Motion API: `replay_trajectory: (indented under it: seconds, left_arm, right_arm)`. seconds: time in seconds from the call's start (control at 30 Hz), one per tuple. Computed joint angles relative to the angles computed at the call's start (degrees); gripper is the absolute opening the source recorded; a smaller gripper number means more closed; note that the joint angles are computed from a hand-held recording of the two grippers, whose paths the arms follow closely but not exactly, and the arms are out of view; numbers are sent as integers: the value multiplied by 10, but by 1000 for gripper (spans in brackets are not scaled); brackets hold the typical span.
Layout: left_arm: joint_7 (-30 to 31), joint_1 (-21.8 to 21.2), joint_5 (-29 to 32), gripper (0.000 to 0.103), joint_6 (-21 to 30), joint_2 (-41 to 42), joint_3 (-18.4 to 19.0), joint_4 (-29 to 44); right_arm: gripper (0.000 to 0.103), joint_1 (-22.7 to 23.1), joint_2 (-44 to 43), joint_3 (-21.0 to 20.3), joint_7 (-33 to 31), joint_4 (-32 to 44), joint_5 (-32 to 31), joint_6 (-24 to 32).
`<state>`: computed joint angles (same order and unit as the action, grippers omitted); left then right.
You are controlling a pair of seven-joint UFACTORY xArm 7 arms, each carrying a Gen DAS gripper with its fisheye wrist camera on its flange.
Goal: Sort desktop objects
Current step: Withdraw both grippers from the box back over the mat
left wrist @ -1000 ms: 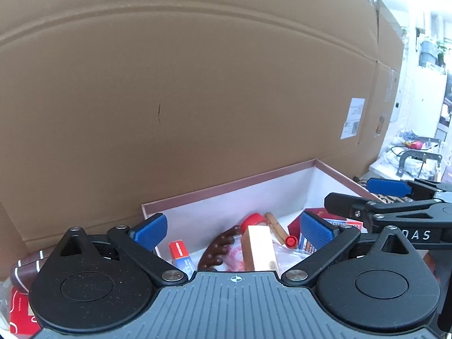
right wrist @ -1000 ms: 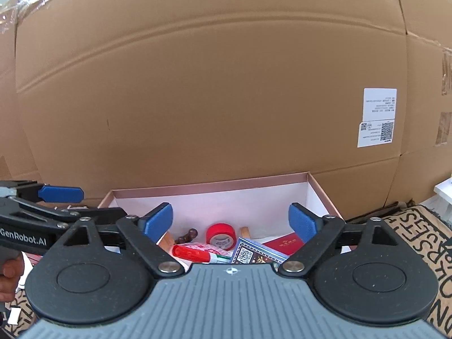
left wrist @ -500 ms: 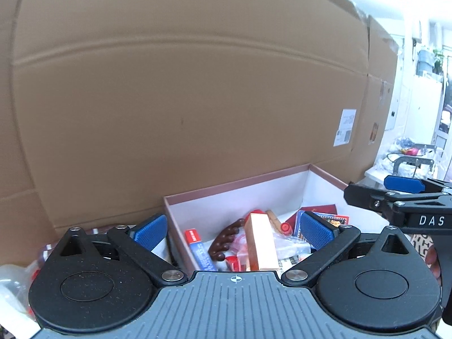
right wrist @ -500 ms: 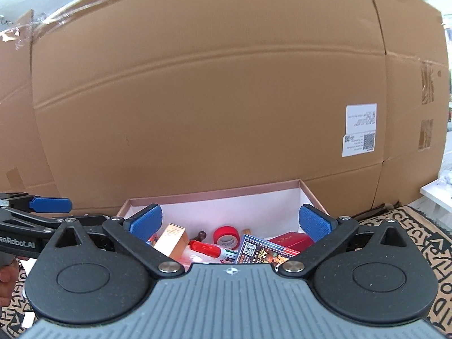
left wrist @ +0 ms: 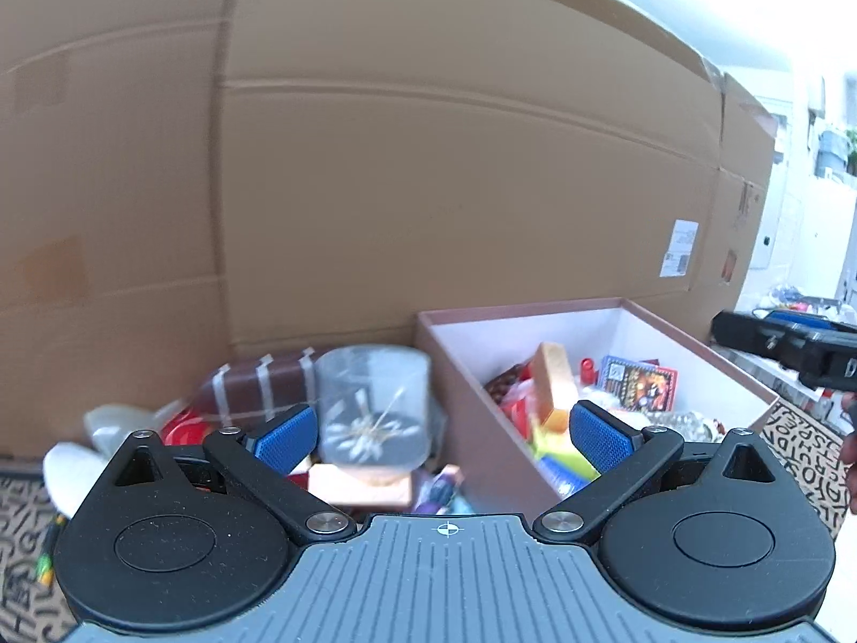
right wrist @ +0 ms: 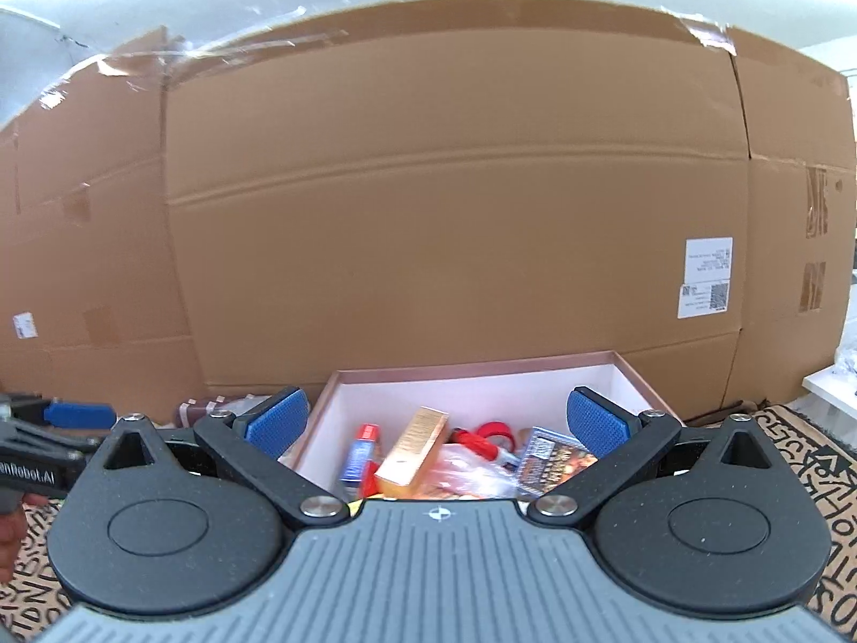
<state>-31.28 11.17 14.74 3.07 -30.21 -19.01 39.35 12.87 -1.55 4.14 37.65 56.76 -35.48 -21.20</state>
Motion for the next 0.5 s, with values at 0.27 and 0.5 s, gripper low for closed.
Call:
replay_trajectory:
  seconds: [0.27,0.5]
  left_arm:
    - [1,-11,-30,103,17,-137,42,-128]
    - [15,-25,-52,103,55,-253,73,-240]
  right_arm:
    - [103,41,-53,11,-74,-67,43,-22]
    - [103,92,-45,12,-104,-86,26,-20]
